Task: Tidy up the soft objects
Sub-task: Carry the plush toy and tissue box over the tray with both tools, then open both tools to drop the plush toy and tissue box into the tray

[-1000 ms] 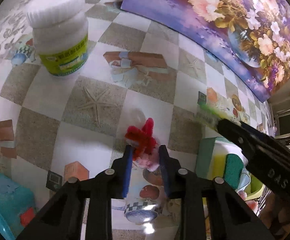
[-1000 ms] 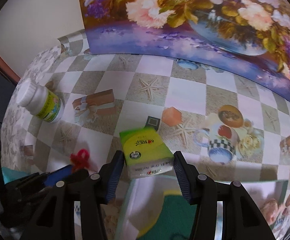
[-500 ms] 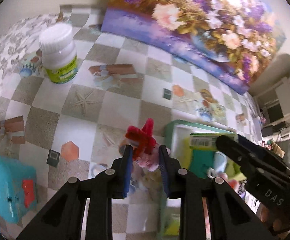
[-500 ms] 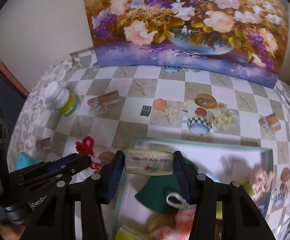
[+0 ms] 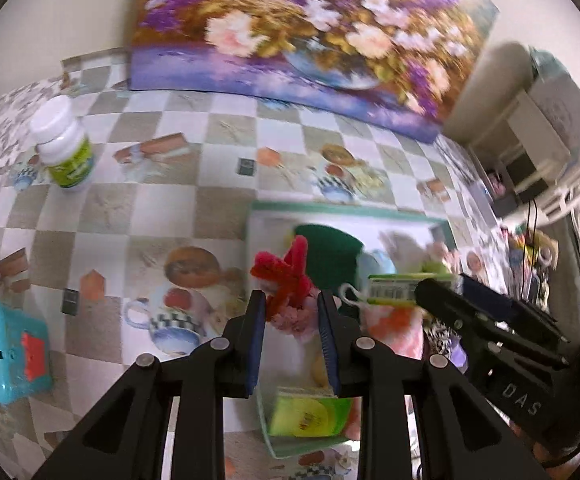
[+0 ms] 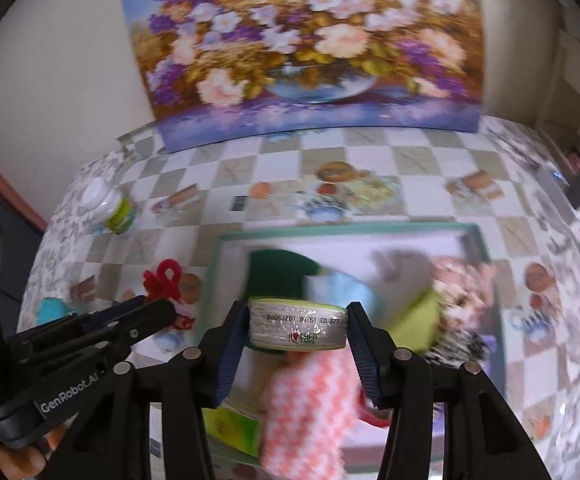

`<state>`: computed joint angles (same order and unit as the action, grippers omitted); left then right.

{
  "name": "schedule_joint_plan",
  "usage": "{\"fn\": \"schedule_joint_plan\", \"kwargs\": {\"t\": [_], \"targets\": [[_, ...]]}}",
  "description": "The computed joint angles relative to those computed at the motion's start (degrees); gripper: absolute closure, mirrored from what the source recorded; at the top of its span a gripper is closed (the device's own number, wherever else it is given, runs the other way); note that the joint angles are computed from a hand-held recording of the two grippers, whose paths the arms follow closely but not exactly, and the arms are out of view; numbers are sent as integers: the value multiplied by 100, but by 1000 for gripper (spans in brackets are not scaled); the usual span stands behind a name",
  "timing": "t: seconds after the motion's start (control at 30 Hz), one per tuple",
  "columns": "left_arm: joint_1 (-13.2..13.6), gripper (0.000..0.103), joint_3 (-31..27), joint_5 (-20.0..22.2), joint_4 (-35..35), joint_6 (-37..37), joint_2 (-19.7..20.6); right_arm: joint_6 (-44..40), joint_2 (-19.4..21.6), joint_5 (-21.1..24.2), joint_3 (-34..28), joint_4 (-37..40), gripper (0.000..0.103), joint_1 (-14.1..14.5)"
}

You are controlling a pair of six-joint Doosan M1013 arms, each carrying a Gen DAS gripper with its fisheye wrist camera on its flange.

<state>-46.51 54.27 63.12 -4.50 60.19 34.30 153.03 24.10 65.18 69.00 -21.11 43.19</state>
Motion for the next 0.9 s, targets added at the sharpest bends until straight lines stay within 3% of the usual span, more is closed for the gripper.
{"fn": "schedule_joint_plan", "kwargs": {"t": [0.27, 0.47, 0.9], "targets": [[-145, 75, -165, 305, -68, 211, 162, 845, -350, 32, 531, -401, 50, 26], [-220, 74, -219, 581, 7, 270, 289, 854, -381, 25, 726, -38, 50, -9], [-210, 40, 260, 319, -225, 69, 69, 662, -369, 81, 851, 351, 49, 109]]}}
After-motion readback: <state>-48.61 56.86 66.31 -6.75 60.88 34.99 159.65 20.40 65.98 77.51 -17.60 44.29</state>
